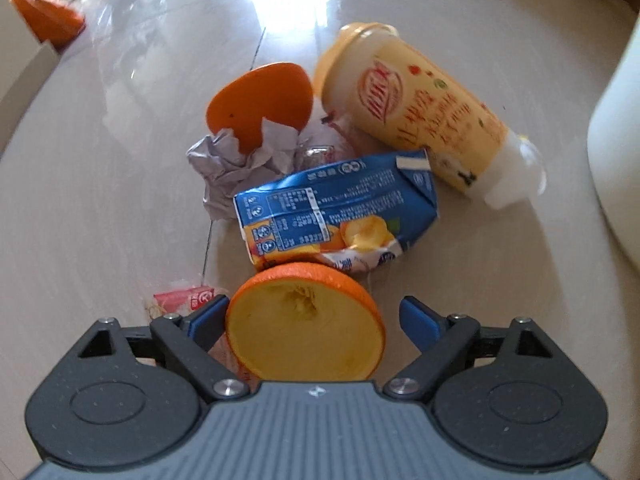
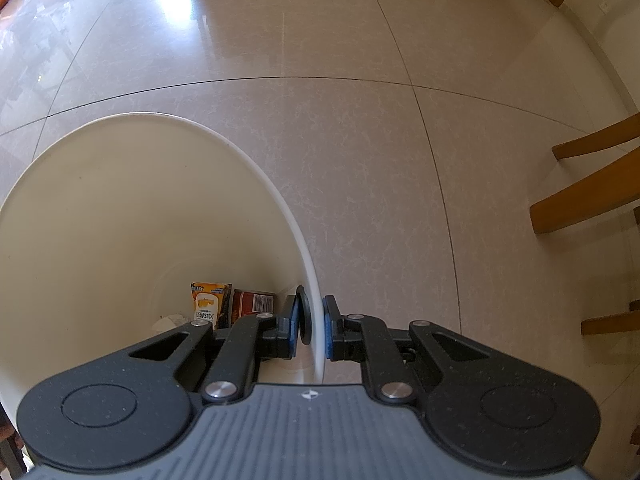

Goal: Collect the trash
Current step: 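Move the left tool to the yellow round lid and grasp it, then lift the yellow lid with the left tool toward the bin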

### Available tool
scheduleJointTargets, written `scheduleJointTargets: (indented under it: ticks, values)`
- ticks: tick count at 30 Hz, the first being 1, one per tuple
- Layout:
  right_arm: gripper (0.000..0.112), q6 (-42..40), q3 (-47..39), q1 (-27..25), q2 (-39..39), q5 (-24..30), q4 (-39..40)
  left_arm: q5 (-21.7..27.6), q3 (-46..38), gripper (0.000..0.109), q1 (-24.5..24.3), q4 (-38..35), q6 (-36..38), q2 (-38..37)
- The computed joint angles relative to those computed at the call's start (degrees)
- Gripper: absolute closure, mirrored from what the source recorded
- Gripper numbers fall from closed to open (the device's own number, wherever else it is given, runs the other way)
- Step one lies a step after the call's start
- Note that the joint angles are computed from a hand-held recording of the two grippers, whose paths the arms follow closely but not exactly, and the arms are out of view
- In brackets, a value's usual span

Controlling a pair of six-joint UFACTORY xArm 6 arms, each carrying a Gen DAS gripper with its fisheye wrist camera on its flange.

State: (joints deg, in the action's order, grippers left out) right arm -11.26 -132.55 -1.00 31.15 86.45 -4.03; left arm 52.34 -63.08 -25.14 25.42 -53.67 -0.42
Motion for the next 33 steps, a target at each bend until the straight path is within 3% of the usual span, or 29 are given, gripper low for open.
scheduleJointTargets:
  ticks: [13, 21, 28, 33]
  values:
    - [0.097, 0.0, 0.5, 0.1, -0.2, -0.3, -0.3, 2.9, 0.2, 0.036, -2.3, 2.2, 2.8, 0.1]
    - [0.097, 0.1, -0.4, 0.0, 0.3, 0.1, -0.3, 5.1, -3.0, 0.043, -0.4, -4.6, 13.8, 0.2]
    - [0.097, 0.4, -2.8, 0.0, 1.6, 1.4, 0.0, 10.7, -10.0, 0.044, 0.0, -12.4, 25.3, 1.6]
    - [0.097, 0.2, -2.0, -0.1, 1.2, 1.1, -0.1, 19.8, -20.4, 0.044, -0.5, -16.7, 33.2, 4.2]
